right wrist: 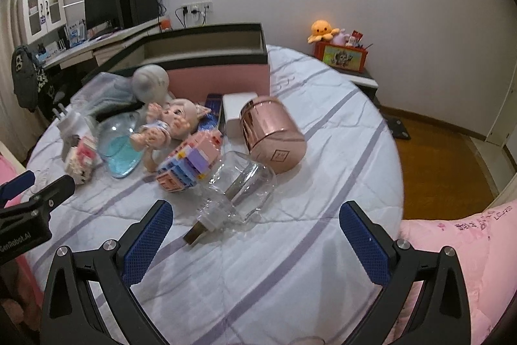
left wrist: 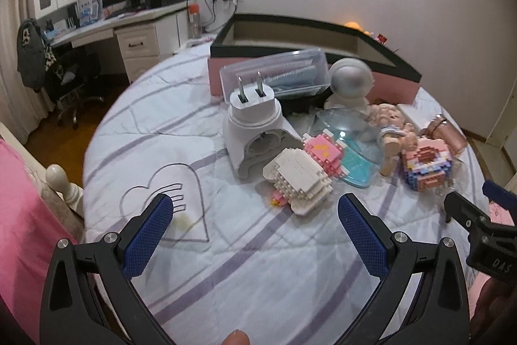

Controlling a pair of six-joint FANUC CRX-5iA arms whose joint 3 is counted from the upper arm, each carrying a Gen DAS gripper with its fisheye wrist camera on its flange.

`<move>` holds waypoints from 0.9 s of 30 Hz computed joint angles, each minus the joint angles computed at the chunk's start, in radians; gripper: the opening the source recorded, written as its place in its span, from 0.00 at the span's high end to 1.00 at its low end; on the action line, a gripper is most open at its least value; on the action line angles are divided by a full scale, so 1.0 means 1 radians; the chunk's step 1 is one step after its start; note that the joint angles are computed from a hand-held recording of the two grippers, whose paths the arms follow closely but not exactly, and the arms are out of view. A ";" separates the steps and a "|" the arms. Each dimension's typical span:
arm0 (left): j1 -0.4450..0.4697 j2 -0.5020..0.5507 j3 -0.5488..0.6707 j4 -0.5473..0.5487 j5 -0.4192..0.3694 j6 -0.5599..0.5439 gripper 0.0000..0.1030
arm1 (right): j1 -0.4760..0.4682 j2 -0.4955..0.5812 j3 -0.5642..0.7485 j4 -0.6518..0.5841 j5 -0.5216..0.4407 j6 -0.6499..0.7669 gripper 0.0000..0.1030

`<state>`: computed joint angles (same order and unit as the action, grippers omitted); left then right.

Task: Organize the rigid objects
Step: 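Grasp the clear bottle with the right tool while the left grasps the block figure, then carry both items into the box tray and open both tools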

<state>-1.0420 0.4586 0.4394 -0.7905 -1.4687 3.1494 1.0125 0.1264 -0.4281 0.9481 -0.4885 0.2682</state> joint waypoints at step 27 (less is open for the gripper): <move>0.037 -0.071 -0.101 0.044 0.160 0.025 0.51 | -0.039 0.031 0.043 -0.180 0.119 0.213 0.49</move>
<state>-1.0055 0.3876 0.3383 -0.7464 -1.3089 3.1740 0.9731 0.1577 -0.3850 0.7683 -0.3691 0.4813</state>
